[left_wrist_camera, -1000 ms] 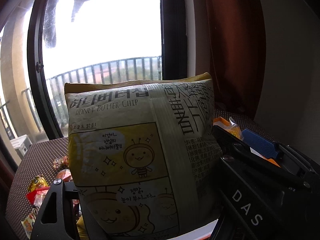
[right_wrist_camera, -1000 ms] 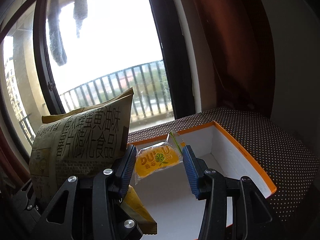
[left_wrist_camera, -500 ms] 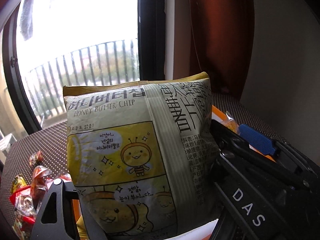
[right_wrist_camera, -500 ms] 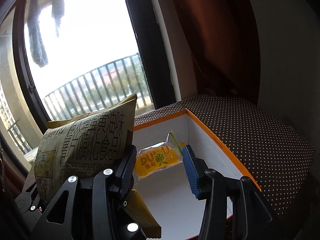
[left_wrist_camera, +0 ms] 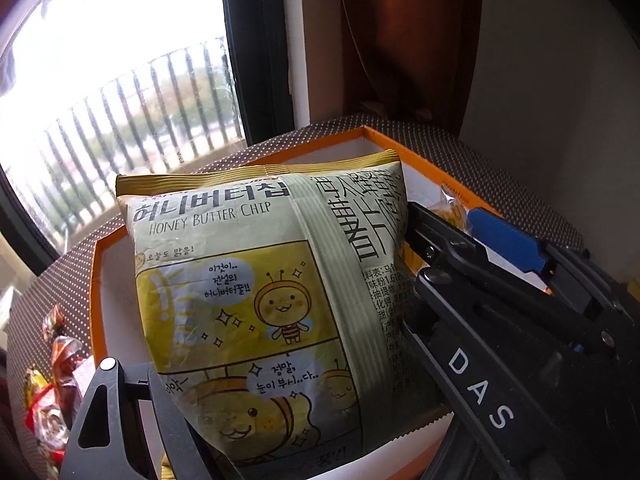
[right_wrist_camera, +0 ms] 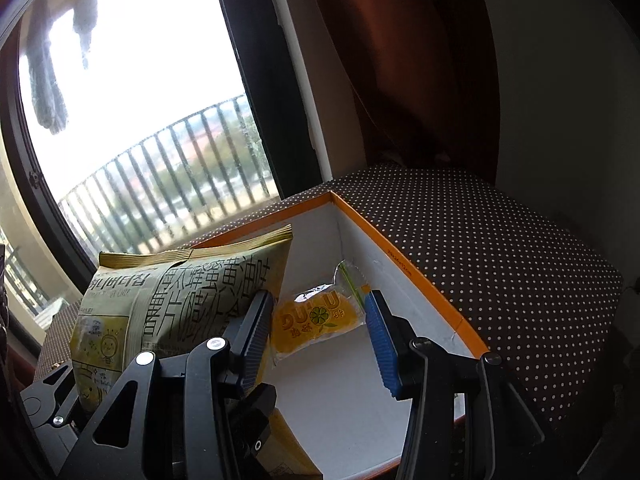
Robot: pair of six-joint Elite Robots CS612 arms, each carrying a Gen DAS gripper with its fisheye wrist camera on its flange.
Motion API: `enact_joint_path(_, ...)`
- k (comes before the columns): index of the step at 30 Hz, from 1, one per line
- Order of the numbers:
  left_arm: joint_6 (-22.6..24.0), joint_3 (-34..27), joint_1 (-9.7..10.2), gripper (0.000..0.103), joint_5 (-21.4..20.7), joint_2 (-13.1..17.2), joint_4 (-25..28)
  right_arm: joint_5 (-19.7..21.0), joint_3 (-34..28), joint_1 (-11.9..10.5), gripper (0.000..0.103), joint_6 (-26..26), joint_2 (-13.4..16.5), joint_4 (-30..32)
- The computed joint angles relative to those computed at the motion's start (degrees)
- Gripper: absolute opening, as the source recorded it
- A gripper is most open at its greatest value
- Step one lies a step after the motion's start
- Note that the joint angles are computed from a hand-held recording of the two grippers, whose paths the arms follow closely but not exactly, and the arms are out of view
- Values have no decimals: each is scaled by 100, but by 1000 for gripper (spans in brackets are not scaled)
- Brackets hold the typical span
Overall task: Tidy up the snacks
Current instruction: 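Open both tools to drop the chip bag and DUDU packet into the box, then move both open tools back over the remaining snack pile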
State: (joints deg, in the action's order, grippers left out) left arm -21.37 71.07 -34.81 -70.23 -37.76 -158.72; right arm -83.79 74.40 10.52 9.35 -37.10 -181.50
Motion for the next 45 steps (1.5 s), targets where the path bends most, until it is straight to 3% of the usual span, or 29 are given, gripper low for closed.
enact_joint_path(7, 277, 19, 107, 87, 294, 41, -37, 169, -42, -23, 54, -125, 29, 271)
enact_joint_path(11, 392, 100, 169, 89, 272, 27, -239, 208, -89, -33, 68, -188, 29, 451)
enact_joint_path(12, 409, 77, 192, 89, 234, 56, -257, 206, -83, -35, 74, -182, 27, 408)
enact_joint_path(15, 435, 109, 249, 90, 273, 41, -324, 228, 11, -52, 81, -212, 0, 203)
enact_joint_path(20, 639, 288, 299, 98, 409, -25, -710, 327, 167, -74, 83, -304, -61, 4)
enact_joint_path(24, 580, 499, -65, 100, 1042, -86, -1091, 338, 227, -60, 85, -365, -98, -36)
enact_joint_path(27, 481, 647, -138, 101, 1096, -180, -1257, 296, 335, -47, 92, -338, -148, -195)
enact_joint_path(31, 297, 903, -320, 102, 1333, -373, -1390, 274, 491, -14, 92, -357, -232, -362)
enact_joint_path(45, -64, 1658, -417, 102, 1860, -779, -2153, 333, 902, 177, 93, -627, -497, -893)
